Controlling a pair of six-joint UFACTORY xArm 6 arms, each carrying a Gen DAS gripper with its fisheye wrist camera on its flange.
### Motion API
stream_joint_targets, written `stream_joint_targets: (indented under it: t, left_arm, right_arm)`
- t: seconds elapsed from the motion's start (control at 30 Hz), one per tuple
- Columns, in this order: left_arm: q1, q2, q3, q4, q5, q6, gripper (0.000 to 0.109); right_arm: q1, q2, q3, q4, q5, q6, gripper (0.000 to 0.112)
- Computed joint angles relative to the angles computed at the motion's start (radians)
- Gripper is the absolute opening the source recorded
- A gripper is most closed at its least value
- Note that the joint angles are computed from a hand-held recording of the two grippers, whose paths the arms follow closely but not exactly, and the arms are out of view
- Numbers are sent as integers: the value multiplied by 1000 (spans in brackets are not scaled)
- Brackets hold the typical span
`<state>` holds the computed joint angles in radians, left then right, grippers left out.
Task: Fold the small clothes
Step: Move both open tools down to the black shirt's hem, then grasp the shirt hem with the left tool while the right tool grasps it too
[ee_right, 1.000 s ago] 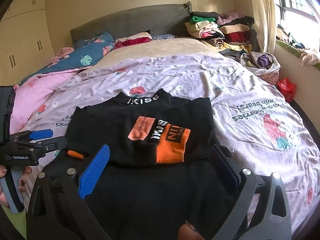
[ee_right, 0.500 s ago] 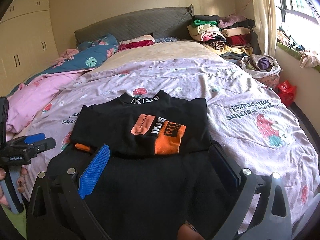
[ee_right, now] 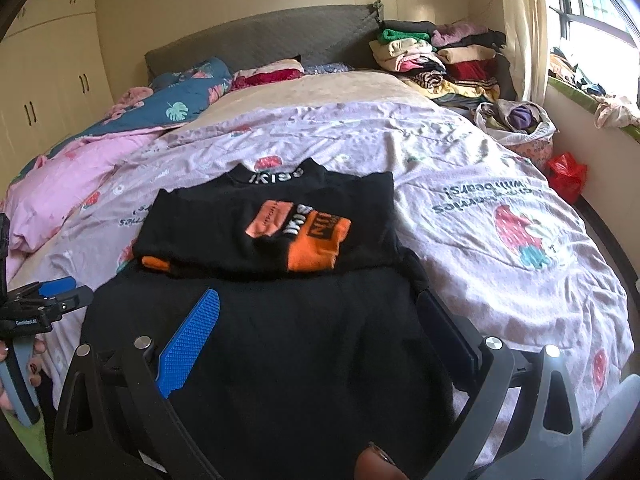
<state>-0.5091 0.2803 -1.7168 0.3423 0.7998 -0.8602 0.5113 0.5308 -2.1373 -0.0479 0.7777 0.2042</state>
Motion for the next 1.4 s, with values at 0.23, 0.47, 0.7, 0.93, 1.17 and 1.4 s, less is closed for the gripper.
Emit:
stream_joint_targets:
  t: [0.23, 0.47, 0.7, 0.93, 1.17, 1.4]
  left_arm:
    - [-16, -52, 88, 13, 15, -29, 93]
    - [-18, -101, 177, -12, 4, -54, 94]
    - [-18, -173, 299, -18, -45, -95, 93]
    - [-14, -253, 421, -74, -121, -89, 61]
    - [-23, -297, 495, -149, -154, -51, 37]
    - [-36, -324, 544, -212, -161, -19, 37]
  right_arm:
    - [-8, -76, 131, -6, -11, -14, 98]
    - [-10, -129, 238, -9, -11, -37, 98]
    - [-14, -171, 325, -10, -12, -48, 98]
    - [-16, -205, 391, -9, -15, -51, 98]
    - [-27, -238, 441, 20, -23, -70, 98]
    - [-64, -307, 536, 111, -25, -155, 97]
